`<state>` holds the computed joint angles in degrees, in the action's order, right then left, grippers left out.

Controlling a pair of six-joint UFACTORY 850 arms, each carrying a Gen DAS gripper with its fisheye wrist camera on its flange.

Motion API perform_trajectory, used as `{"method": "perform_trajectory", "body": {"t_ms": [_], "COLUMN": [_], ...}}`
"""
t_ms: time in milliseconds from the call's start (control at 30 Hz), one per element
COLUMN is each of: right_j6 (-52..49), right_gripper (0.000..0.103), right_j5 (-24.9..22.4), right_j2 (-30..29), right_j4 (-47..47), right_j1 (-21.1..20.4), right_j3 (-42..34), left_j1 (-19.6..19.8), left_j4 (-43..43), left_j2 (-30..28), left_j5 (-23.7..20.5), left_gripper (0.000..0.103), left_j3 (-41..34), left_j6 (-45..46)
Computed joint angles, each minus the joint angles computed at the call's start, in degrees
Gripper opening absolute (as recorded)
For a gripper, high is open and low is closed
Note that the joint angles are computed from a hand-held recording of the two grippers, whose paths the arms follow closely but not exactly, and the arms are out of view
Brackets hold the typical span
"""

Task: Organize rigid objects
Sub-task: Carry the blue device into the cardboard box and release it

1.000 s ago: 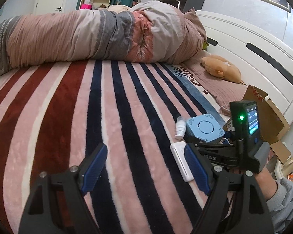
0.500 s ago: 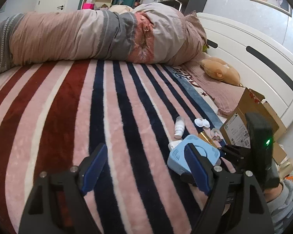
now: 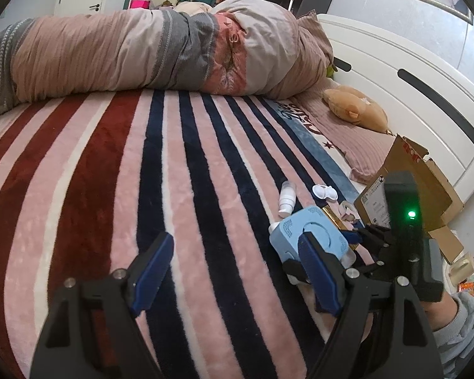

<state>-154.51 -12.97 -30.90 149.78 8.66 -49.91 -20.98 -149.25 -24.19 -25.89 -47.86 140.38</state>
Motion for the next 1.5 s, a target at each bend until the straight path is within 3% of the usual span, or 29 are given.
{"method": "perform_trajectory", "body": {"t_ms": [33, 200, 333, 500, 567, 700, 767, 833, 933, 1167, 1400, 1500], "right_j6": [-3.5, 0.2, 3.7, 4.5, 2.6, 3.7, 3.5, 5.0, 6.6, 19.2, 25.1, 24.1], "right_gripper": [0.079, 0.079, 0.079, 0.079, 0.079, 0.079, 0.079, 0.079, 0.079, 0.079, 0.079, 0.082], "right_j5": [-0.3, -5.1, -12.0, -21.9, -23.8, -28.1, -29.6, -30.7, -29.8, -27.0, -21.0, -17.5], "right_j2": [-0.1, 2.3, 8.0, 17.8, 20.7, 25.8, 27.5, 28.5, 29.4, 26.2, 22.1, 21.5], "right_j4": [3.1, -2.4, -9.9, -16.6, -16.1, -19.7, -20.7, -23.9, -26.3, -37.9, -45.3, -43.5], "right_j1": [0.2, -1.2, -2.6, -5.2, -5.9, -10.8, -13.4, -17.6, -22.1, -31.4, -32.9, -31.9], "right_j3": [0.0, 2.5, 7.2, 13.9, 15.6, 18.6, 19.9, 20.1, 20.1, 16.2, 12.3, 11.9], "left_j1": [0.0, 0.4, 1.3, -0.7, -1.4, -3.9, -6.6, -9.2, -13.3, -19.2, -20.7, -21.1], "left_j4": [1.0, 8.7, 21.7, 28.9, 31.2, 37.1, 38.6, 40.9, 44.9, 59.4, 72.1, 75.4], "left_j2": [-0.1, -0.2, 0.4, 2.5, 3.1, 3.0, 2.8, 2.0, -0.4, -8.1, -13.7, -14.2], "left_j5": [-0.1, -1.2, -8.6, -11.6, -14.0, -17.2, -15.5, -14.0, -10.7, -5.6, -4.7, -2.3], "left_gripper": [0.078, 0.078, 0.078, 0.078, 0.073, 0.047, 0.045, 0.034, 0.028, 0.027, 0.029, 0.037], "left_j3": [-0.1, -0.5, -1.1, -3.3, -4.3, -8.2, -10.8, -13.8, -19.1, -30.5, -37.5, -38.3], "left_j6": [-0.9, -7.9, -19.2, -24.4, -26.5, -31.8, -32.1, -33.1, -34.7, -47.4, -60.0, -63.2]}}
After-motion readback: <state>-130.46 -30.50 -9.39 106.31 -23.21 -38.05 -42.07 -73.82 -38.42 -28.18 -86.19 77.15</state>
